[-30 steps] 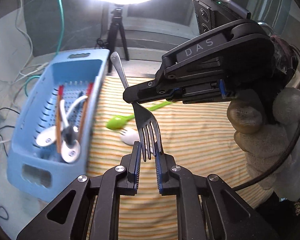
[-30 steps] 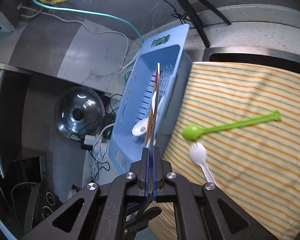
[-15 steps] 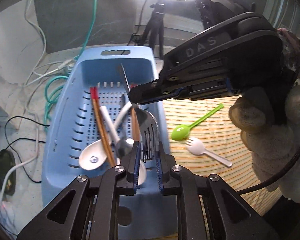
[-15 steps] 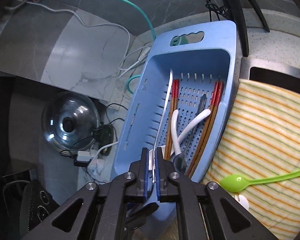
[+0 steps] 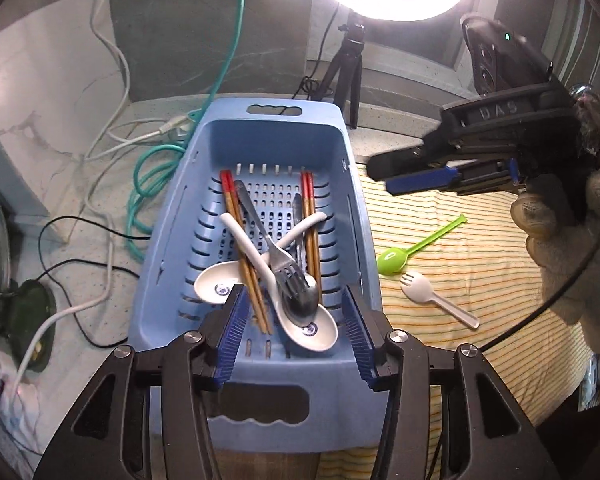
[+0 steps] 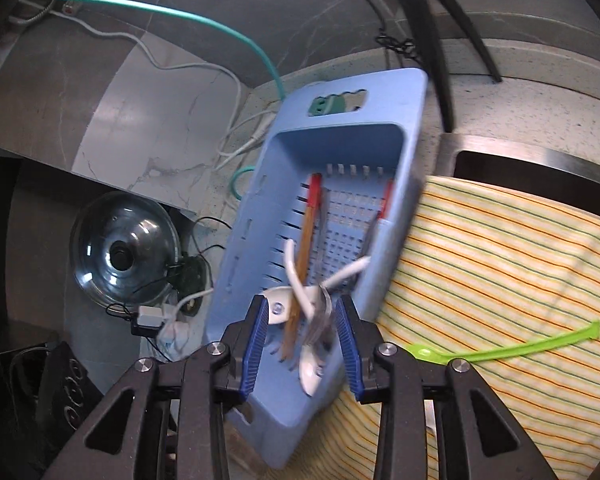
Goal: Organize utensils
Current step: 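Carry the metal fork into the blue drainer with the right tool and release, then move both tools back over the green spoon and white spork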
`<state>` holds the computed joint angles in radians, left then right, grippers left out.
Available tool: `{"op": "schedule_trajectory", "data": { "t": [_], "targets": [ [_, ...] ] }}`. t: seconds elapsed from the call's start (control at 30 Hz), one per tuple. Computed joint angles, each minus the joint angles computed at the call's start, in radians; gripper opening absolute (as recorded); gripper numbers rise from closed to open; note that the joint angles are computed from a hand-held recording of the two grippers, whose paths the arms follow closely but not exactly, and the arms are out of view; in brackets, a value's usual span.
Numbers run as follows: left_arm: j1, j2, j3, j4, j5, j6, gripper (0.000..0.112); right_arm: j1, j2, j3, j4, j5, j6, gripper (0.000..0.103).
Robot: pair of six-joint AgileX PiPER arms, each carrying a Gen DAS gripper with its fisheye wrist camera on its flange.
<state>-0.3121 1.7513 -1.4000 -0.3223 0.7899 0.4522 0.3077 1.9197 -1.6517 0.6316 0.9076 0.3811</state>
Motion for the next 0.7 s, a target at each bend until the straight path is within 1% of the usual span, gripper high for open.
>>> {"op": "schedule_trajectory", "data": {
  "t": [0.17, 0.27, 0.37, 0.5, 0.6, 0.7],
  "targets": [
    [0.019, -0.079, 0.092, -0.010, -0.022, -0.034, 0.047, -0.063, -0.006, 0.075, 0.034, 0.054, -0.046, 0.032],
    [0.025, -0.108, 0.134, -0.012, -0.028, -0.061, 0.047, -0.066, 0.029, 0.050, -0.013, 0.091, -0.036, 0.032],
    [0.020, -0.135, 0.170, 0.003, -0.037, -0.093, 0.047, -0.065, 0.077, 0.009, -0.009, 0.114, -0.051, 0.032],
    [0.015, -0.174, 0.209, 0.019, -0.042, -0.128, 0.047, -0.045, 0.141, -0.064, -0.044, 0.157, -0.031, 0.032],
    [0.016, -0.208, 0.241, 0.030, -0.047, -0.154, 0.047, -0.033, 0.151, -0.054, -0.024, 0.169, -0.051, 0.032],
    [0.018, -0.229, 0.265, 0.045, -0.051, -0.181, 0.047, -0.014, 0.133, 0.001, 0.019, 0.170, -0.100, 0.032]
  ]
}}
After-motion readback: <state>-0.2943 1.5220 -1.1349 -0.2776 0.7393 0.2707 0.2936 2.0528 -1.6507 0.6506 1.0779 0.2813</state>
